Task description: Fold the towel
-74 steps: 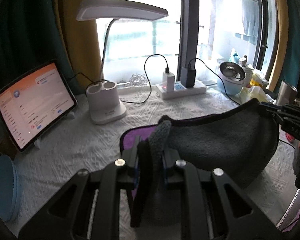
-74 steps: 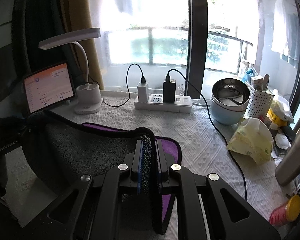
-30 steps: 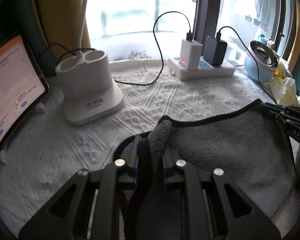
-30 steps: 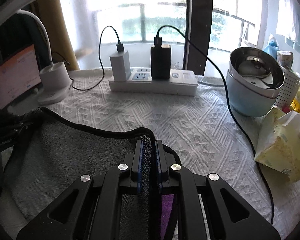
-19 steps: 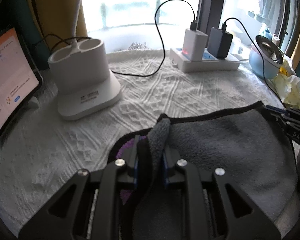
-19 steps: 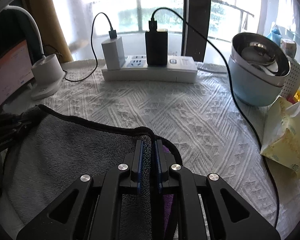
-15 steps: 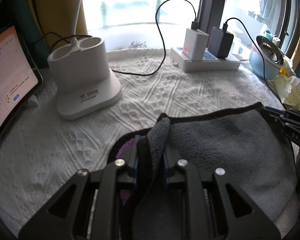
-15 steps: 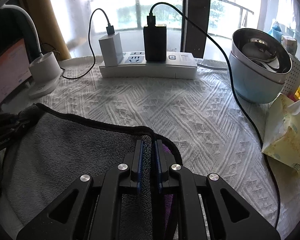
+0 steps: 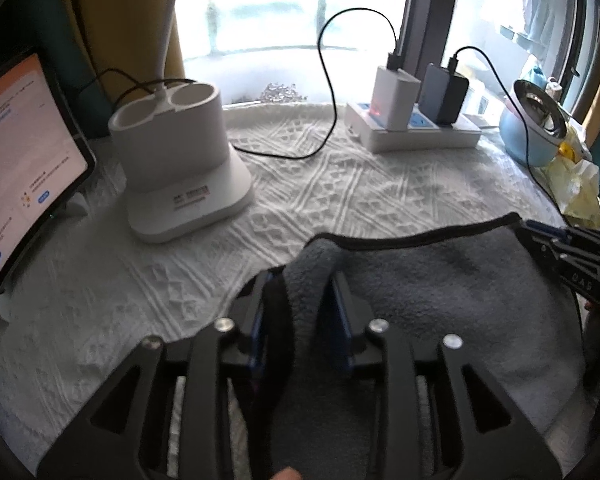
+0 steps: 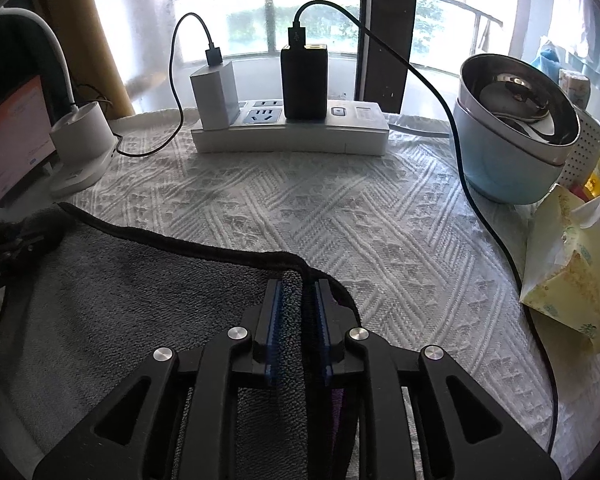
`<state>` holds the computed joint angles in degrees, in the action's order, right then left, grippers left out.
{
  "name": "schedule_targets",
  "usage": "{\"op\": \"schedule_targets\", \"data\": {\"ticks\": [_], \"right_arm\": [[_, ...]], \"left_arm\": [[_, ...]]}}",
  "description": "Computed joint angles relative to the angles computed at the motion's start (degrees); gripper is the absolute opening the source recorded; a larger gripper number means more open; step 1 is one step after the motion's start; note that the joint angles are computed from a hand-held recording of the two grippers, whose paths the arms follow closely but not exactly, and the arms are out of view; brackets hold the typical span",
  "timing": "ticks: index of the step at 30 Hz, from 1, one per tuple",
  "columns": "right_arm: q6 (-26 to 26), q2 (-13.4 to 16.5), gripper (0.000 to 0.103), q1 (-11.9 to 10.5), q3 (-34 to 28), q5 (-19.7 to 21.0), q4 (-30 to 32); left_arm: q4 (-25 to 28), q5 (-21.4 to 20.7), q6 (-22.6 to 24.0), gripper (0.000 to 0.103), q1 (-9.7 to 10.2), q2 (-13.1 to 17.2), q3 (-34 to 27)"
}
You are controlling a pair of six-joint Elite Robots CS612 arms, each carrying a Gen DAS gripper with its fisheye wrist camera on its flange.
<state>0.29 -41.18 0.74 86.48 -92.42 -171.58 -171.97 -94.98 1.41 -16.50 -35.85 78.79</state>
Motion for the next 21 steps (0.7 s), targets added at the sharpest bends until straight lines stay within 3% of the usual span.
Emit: {"op": "schedule_targets", "data": {"ticks": [4,6,11,17,21], "right_arm": [[0.17,-0.07,0.021,0.06,-0.15,-0.35,0.57],[0.35,-0.11,0.023,0.1,-0.25,-0.57,0.92],[0.49,-0.41,0.033,0.26,-0.08,-1.65,0.97],[1.26,-1.24,0.055,0.38,0.5,-2.03,0.13],[1.53,-2.25,0.058,0.55,0.93,-2.38,0.49]], "left_arm": [[-0.01,0.51,-0.91,0.068,0.01,-0.43,0.41],[-0.61,0.65,-1.34,0.077,0.08,-0.56,0.64],[-2.03,1.36,-2.24,0.079,0.18,-1.02,1.35],[-3.7,1.95,-2.73,0.085,0.26,-1.78,2.54],[-4.99,2.01,-3.01,0.089,0.3,-2.52,3.61]]}}
